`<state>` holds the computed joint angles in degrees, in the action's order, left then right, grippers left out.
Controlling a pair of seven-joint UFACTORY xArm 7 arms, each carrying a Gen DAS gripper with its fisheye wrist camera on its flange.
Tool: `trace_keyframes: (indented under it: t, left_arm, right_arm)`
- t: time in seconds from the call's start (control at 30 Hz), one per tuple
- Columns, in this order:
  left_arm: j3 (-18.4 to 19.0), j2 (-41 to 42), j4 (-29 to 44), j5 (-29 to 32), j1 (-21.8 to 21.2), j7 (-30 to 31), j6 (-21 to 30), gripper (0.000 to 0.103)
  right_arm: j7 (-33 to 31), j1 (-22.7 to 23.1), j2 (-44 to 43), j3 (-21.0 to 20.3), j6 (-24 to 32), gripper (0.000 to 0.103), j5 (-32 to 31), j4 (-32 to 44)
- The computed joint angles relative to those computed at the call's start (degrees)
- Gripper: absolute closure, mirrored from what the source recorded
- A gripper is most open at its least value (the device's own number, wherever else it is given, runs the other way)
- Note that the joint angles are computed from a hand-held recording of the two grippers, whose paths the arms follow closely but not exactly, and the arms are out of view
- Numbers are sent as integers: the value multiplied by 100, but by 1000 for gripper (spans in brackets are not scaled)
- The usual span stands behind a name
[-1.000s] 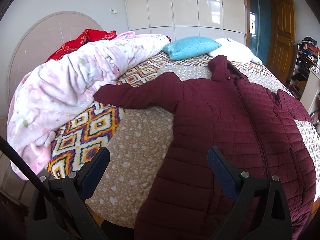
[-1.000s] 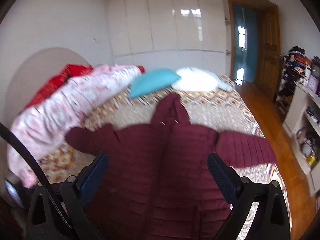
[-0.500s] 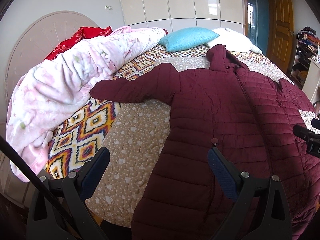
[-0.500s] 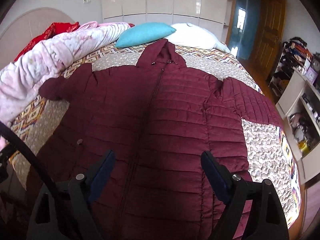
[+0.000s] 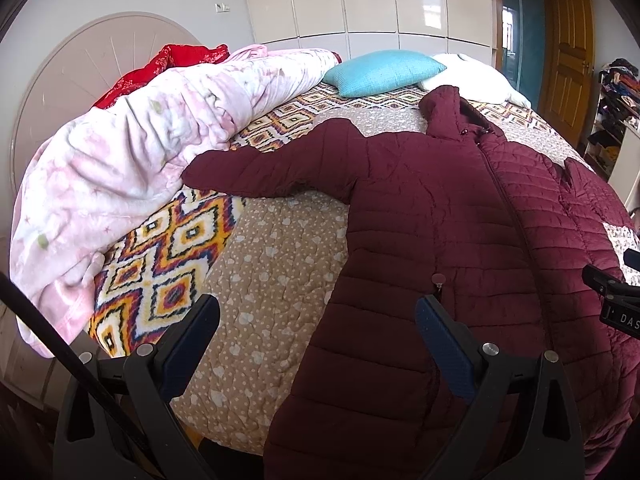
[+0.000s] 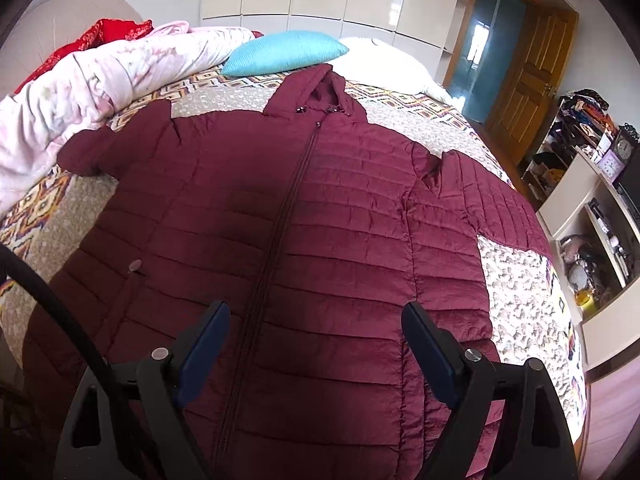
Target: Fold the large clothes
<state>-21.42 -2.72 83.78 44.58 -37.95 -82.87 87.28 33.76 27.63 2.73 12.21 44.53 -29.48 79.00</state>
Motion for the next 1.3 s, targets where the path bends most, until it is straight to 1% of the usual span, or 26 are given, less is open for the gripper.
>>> trace_keyframes:
  t: [0.2, 0.4, 0.47, 0.57, 0.63, 0.7, 0.77, 0.8, 0.93, 0.97, 1.0, 1.03, 1.07, 1.1, 1.13, 1.17, 1.23, 1.3]
  left_arm:
    - [39, -87, -111, 33, 79, 129, 7, 5]
    - [95, -170, -119, 245, 265, 495, 277, 5]
    - [137, -269, -202, 219, 362, 559, 215, 5]
    - [269, -529, -468, 117, 636, 723, -124, 5]
    - [323, -570, -509, 51, 849, 880, -234, 5]
    - [437, -647, -628, -1, 1081, 1058, -522, 5]
    - [666, -763, -814, -168, 1383, 1319, -953, 5]
    - [689, -772, -842, -230, 1500, 1363, -1049, 5]
    - [1209, -1027, -1321, -792, 2153, 1459, -2128, 5]
    - [1382, -1095, -1490, -966, 2328, 1456, -2508, 7]
    - [1441, -1093, -1563, -1044, 2458, 1440, -2722, 13]
    - [1588, -1119, -1704, -1185, 2629, 1444, -3037, 17]
    - [1672, -1106, -1776, -1312, 2766, 1455, -3236, 22]
    - [1804, -1085, -1884, -1482, 2931, 1440, -3497, 25]
    - [1918, -1063, -2001, -1644, 3093, 1385, -3766, 26]
    - [1951, -1061, -2087, -1747, 3211, 1343, -3948, 28]
    - [2139, -1001, -2394, -2141, 3463, 1261, -4682, 29]
    - [2181, -815, -2475, -2389, 3658, 1290, -5064, 29]
  right_arm:
    - [48, 20, 28, -6, 29, 13, -121, 1]
    - [71, 13, 69, -32, 86, 13, -103, 12]
    - [80, 17, 95, -37, 123, 13, -109, 24]
    - [95, 29, 137, -46, 163, 13, -116, 45]
    - [100, 35, 171, -57, 148, 13, -110, 53]
    - [94, 33, 179, -71, 99, 13, -90, 20]
    - [88, 27, 192, -84, 42, 13, -64, -18]
    - [96, 29, 206, -88, 34, 13, -57, -26]
    - [156, 20, 209, -112, -65, 13, -50, -117]
    - [194, 19, 216, -119, -77, 13, -75, -131]
    - [217, 15, 224, -127, -83, 13, -95, -141]
    - [243, 15, 239, -132, -82, 13, -113, -140]
    - [266, 14, 262, -139, -75, 13, -125, -133]
    - [272, 13, 284, -146, -61, 13, -127, -122]
    - [280, 11, 313, -155, -42, 13, -130, -106]
    - [274, 6, 328, -167, -39, 13, -122, -102]
    - [272, -6, 365, -191, -43, 13, -104, -94]
    - [284, -18, 380, -219, -59, 13, -129, -102]
